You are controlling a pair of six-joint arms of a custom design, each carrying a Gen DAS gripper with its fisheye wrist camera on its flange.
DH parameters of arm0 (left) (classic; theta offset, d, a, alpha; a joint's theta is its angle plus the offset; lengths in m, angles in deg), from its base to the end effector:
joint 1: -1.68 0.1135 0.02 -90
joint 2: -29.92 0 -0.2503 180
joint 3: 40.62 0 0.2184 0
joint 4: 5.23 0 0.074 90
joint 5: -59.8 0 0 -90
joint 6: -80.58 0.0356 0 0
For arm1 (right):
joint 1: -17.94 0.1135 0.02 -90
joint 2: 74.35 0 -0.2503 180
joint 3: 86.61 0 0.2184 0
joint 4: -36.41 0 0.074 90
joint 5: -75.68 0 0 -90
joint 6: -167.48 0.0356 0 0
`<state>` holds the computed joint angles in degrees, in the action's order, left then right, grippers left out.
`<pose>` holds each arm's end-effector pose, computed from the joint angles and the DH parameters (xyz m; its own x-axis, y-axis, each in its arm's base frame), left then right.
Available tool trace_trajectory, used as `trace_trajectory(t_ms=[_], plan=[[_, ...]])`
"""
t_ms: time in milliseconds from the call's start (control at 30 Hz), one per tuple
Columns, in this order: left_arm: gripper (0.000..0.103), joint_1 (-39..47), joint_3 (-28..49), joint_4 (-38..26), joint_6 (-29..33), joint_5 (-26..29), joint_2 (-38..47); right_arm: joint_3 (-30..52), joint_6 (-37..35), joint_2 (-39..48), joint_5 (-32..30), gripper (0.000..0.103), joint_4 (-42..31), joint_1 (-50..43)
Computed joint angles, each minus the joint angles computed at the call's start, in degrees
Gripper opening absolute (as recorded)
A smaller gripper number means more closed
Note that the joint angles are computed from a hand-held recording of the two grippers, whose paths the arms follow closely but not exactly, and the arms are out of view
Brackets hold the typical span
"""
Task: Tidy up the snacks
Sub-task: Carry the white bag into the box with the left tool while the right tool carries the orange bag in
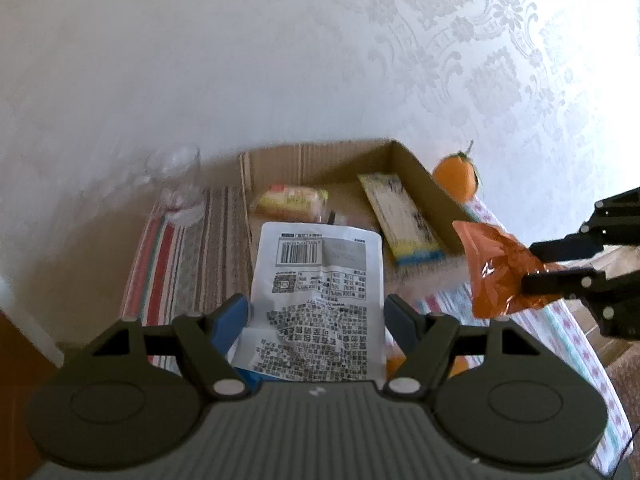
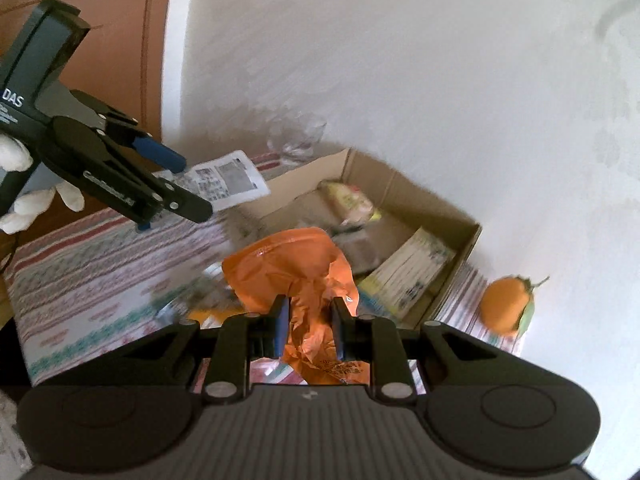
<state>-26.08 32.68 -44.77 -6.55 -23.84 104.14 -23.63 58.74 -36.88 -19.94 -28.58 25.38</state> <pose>0.2225 -0.1216 0.2799 -0.5466 0.3439 -0.7635 0.5656 0.8240 -0.0337 0.1016 0.0168 0.2903 -0.5316 -0.3919 -0.7509 -0.3956 0.8988 -0.1890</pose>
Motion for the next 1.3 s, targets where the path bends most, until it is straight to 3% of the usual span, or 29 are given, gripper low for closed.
trace_trajectory(t_ms=[200, 500, 600, 800, 900, 1300], plan=[[0.075, -0.7, 11.4, 3.0, -1.3, -0.2, 14.9, 3.3, -1.7, 9.5, -2.3, 0.026, 6.5, -4.8], [0.075, -1.3, 23.2, 5.5, -5.8, -1.1, 29.6, 5.7, -1.2, 18.6, -3.6, 0.026, 12.0, -8.3], [0.086, -1.7, 23.7, 7.6, -7.1, -4.0, 31.8, 5.9, -0.9, 20.6, -4.1, 0.026, 13.1, -9.2], [0.087, -1.7, 15.7, 13.8, -5.6, -6.3, 26.9, 7.8, 0.9, 26.4, -4.4, 0.026, 16.0, -10.1], [0.09, -0.9, 10.0, 15.5, -3.8, -4.1, 21.6, 9.9, 2.7, 30.4, -4.2, 0.026, 17.7, -9.9], [0.092, 0.3, -0.2, 14.8, -1.3, 0.6, 11.3, 25.8, 10.9, 52.1, 3.3, 0.026, 21.8, -3.9]])
